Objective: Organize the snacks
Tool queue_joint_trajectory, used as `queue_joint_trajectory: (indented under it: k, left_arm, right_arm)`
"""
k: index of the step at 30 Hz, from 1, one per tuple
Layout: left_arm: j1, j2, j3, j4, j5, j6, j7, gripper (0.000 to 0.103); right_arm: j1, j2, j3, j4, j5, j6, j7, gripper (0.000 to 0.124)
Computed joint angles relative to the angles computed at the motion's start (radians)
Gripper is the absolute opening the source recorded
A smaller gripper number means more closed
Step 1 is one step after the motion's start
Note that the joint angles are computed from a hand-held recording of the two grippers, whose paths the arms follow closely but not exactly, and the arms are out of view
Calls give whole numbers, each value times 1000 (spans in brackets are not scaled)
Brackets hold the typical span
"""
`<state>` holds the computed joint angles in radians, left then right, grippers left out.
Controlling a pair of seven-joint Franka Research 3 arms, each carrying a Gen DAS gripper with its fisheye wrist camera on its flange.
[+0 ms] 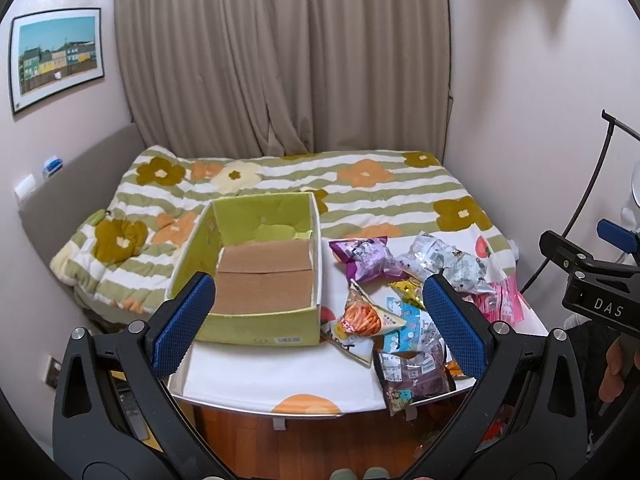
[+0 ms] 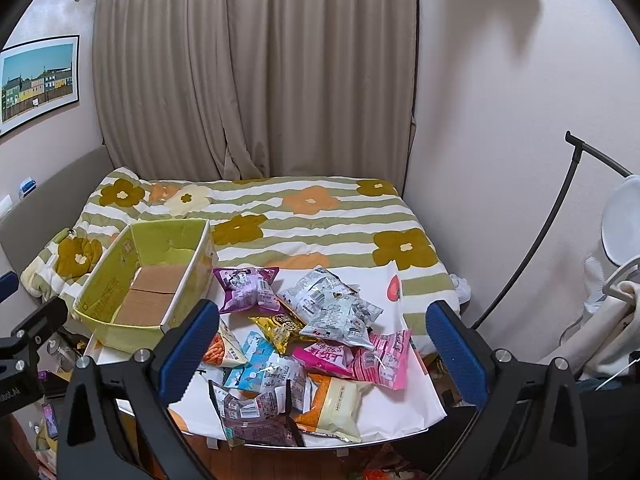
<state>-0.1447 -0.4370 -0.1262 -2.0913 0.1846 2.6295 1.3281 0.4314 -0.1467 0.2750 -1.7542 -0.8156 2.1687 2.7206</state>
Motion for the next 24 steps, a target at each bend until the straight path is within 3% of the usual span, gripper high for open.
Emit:
queue_joint_trajectory:
  k: [24]
  left_arm:
    - [-8,11,2,17,-24,-25,22,103]
  right_arm:
    - [-3,-5,0,-3,12,0,-13,103]
